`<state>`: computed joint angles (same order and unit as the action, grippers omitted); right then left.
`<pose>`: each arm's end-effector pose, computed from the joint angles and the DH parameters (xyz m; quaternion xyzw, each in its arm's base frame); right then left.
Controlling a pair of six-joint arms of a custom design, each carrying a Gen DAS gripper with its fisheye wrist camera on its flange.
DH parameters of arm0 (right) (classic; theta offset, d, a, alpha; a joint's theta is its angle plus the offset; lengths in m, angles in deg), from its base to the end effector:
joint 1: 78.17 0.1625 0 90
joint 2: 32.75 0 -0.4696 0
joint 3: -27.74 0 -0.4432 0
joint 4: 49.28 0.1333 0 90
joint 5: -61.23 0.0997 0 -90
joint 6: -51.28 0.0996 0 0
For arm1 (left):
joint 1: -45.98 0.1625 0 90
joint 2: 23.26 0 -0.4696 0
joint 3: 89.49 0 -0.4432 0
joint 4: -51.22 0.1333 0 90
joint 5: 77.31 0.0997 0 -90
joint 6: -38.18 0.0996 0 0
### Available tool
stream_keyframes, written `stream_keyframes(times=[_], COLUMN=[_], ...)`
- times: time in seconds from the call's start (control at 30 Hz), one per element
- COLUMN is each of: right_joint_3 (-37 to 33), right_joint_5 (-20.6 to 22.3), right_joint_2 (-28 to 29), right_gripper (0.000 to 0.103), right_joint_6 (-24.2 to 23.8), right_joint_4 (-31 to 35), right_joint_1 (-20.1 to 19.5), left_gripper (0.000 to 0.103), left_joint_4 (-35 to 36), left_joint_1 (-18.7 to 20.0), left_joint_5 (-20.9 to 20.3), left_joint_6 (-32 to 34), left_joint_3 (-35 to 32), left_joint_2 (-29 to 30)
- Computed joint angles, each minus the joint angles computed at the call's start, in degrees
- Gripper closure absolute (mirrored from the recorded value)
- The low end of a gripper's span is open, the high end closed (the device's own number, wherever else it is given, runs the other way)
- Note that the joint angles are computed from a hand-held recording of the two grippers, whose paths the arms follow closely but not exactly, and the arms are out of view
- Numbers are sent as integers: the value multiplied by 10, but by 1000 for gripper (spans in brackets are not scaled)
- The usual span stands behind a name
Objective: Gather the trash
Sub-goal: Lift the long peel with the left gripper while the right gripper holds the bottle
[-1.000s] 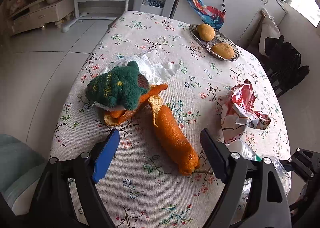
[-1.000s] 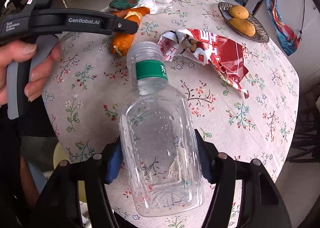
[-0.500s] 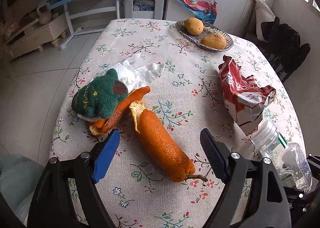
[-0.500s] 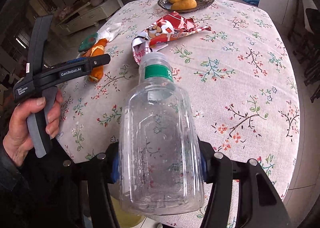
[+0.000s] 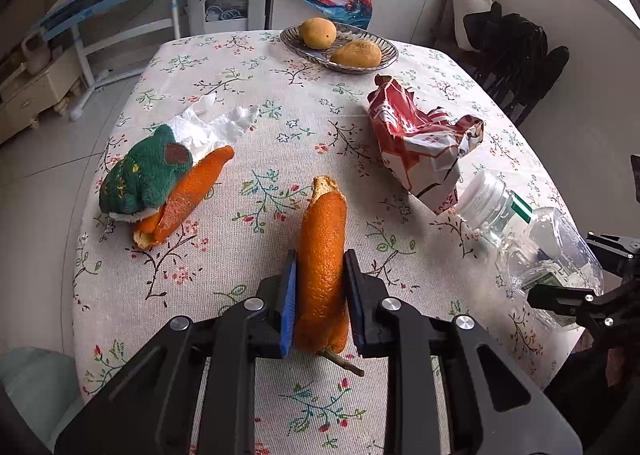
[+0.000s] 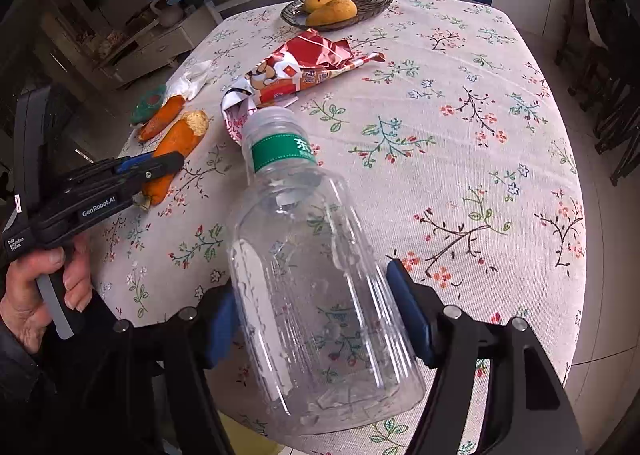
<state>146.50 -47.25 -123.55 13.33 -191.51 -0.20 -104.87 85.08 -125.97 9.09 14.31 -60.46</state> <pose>-0.0078 -0.5245 0.3791 0.1835 -0.9480 0.1217 0.2299 -0.3782 -0.5639 -0.0360 0.1785 0.9184 -0.2237 0.2731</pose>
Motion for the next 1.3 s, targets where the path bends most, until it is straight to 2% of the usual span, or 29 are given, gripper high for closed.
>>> stream_keyframes(times=[0.07,0.17,0.2,0.27,0.33,0.43,0.53,0.8,1.1,1.3], right_joint_3=[0,2,2,4,6,8,10,11,21,26], right_joint_5=[4,13,15,16,18,22,27,21,10,-1], right_joint_2=[-4,-11,-13,-16,-19,-23,-26,-22,-17,-13], right_gripper=[36,36,36,36,36,32,31,30,24,24], right_joint_6=[2,3,3,4,5,9,7,6,-29,-43], right_joint_4=[8,19,19,16,10,4,-3,-7,-36,-50], right_joint_1=[-2,-6,-7,-7,-7,-10,-12,-10,4,10], left_gripper=[81,79,75,49,39,35,28,27,27,26], left_joint_4=[8,17,17,14,8,-3,-3,6,11,19], left_joint_1=[-6,-18,-21,-28,-36,-40,-49,-50,-45,-46], left_joint_5=[-13,-11,-12,2,24,32,59,69,72,74], left_joint_6=[-4,-37,-52,-86,-112,-114,-103,-87,-96,-88], left_joint_3=[14,43,54,73,88,95,94,86,81,74], left_joint_2=[-13,-36,-45,-58,-66,-69,-62,-55,-52,-43])
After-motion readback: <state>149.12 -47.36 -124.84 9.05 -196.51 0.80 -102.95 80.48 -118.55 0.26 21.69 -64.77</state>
